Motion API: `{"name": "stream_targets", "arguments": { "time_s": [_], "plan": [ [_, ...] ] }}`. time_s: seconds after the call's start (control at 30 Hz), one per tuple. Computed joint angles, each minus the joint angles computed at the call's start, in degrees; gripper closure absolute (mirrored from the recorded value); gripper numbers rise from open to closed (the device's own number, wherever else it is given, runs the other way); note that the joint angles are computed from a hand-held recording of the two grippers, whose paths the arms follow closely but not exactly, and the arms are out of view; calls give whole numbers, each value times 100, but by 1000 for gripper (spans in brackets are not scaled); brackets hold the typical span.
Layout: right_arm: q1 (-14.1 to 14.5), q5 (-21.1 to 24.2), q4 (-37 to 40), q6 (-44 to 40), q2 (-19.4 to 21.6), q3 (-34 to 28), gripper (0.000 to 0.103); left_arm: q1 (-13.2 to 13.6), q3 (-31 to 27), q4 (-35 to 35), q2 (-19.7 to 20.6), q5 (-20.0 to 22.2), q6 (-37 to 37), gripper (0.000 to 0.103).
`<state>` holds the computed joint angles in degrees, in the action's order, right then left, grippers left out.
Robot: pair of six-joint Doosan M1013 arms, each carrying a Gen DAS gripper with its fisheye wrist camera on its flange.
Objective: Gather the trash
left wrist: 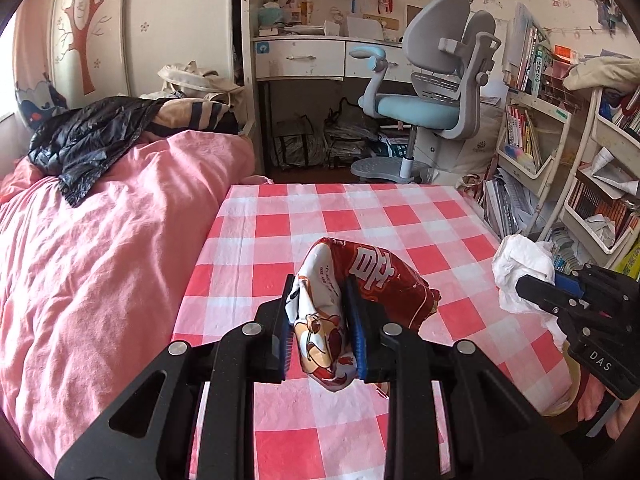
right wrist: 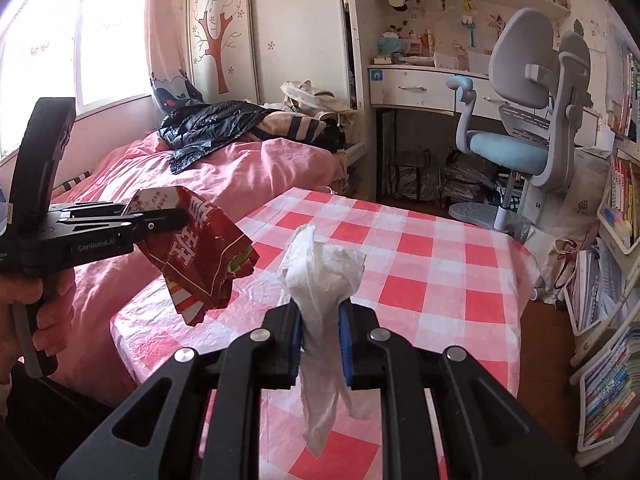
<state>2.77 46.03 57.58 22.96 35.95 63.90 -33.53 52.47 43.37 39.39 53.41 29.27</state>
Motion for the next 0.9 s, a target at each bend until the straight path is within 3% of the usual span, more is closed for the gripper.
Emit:
{"name": "stream_targets", "arguments": {
  "time_s": [0.9],
  "plan": [
    [64,-310,32,-346,-69,153,83,55,-329,140,194,158,-177,80]
  ]
}}
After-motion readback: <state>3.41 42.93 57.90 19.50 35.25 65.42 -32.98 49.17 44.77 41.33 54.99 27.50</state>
